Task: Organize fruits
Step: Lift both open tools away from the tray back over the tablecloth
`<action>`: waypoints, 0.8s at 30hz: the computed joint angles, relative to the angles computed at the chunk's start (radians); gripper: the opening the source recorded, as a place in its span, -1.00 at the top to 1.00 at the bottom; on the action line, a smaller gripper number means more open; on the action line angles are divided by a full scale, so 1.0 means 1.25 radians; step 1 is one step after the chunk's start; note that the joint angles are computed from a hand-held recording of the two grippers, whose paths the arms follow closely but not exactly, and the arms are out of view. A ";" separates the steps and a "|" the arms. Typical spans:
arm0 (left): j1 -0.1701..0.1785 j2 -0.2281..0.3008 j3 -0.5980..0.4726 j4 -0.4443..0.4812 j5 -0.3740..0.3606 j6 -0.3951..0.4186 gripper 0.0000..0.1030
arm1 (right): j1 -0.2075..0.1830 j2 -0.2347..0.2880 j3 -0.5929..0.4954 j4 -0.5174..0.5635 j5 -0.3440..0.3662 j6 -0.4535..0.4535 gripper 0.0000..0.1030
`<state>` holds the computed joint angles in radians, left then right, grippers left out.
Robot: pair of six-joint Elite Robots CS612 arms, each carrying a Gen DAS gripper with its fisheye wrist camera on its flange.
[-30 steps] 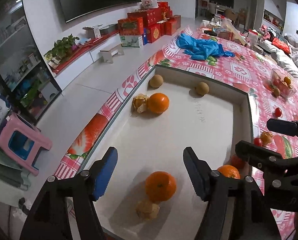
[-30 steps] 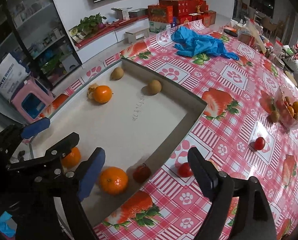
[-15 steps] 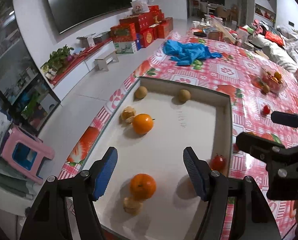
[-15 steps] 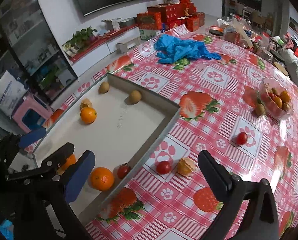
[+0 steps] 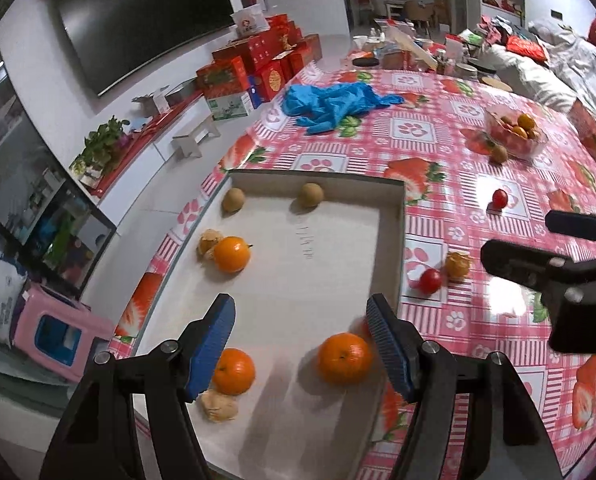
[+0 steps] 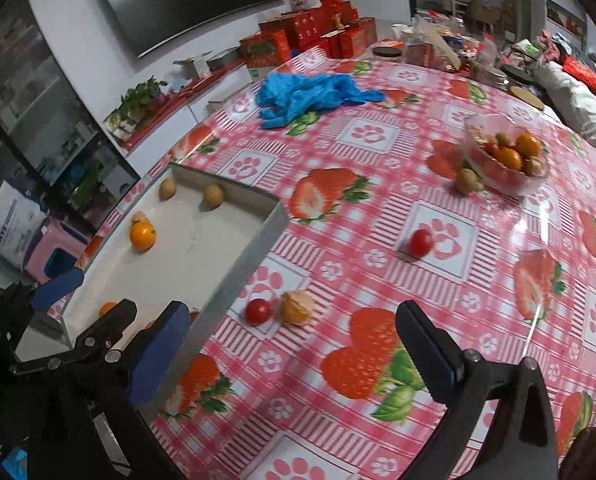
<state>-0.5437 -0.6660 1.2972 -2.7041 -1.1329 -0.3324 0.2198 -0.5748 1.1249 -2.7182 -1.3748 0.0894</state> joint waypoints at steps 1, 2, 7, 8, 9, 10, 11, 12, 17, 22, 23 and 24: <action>-0.003 0.001 -0.004 0.004 0.001 0.004 -0.35 | -0.004 -0.003 0.005 -0.007 0.004 0.007 -0.99; -0.004 0.000 -0.006 0.004 0.002 0.008 -0.35 | -0.007 -0.005 0.009 -0.014 0.005 0.012 -0.99; -0.014 0.002 -0.021 0.009 0.008 0.023 -0.35 | -0.023 -0.019 0.030 -0.040 0.018 0.036 -0.99; -0.016 0.003 -0.024 0.012 0.007 0.025 -0.35 | -0.025 -0.020 0.033 -0.044 0.019 0.038 -0.99; -0.017 0.004 -0.028 0.016 0.005 0.026 -0.35 | -0.027 -0.023 0.038 -0.049 0.019 0.039 -0.99; -0.018 0.006 -0.034 0.021 -0.001 0.027 -0.35 | -0.030 -0.026 0.042 -0.054 0.019 0.040 -0.99; -0.020 0.007 -0.038 0.025 -0.006 0.028 -0.35 | -0.033 -0.028 0.045 -0.058 0.017 0.042 -0.99; -0.021 0.009 -0.042 0.029 -0.013 0.029 -0.35 | -0.036 -0.032 0.050 -0.066 0.016 0.047 -0.99; -0.030 0.018 -0.060 0.038 -0.033 0.037 -0.35 | -0.046 -0.035 0.061 -0.066 -0.028 0.046 -0.99; -0.038 0.032 -0.077 0.054 -0.053 0.040 -0.35 | -0.049 -0.030 0.080 -0.032 -0.099 0.036 -0.99; -0.039 0.035 -0.080 0.059 -0.057 0.040 -0.35 | -0.050 -0.030 0.087 -0.029 -0.113 0.034 -0.99; -0.040 0.039 -0.085 0.065 -0.062 0.042 -0.35 | -0.050 -0.029 0.094 -0.029 -0.129 0.032 -0.99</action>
<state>-0.5939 -0.6171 1.1913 -2.6231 -1.2099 -0.2801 0.1572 -0.6116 1.2421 -2.7540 -1.5356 0.1288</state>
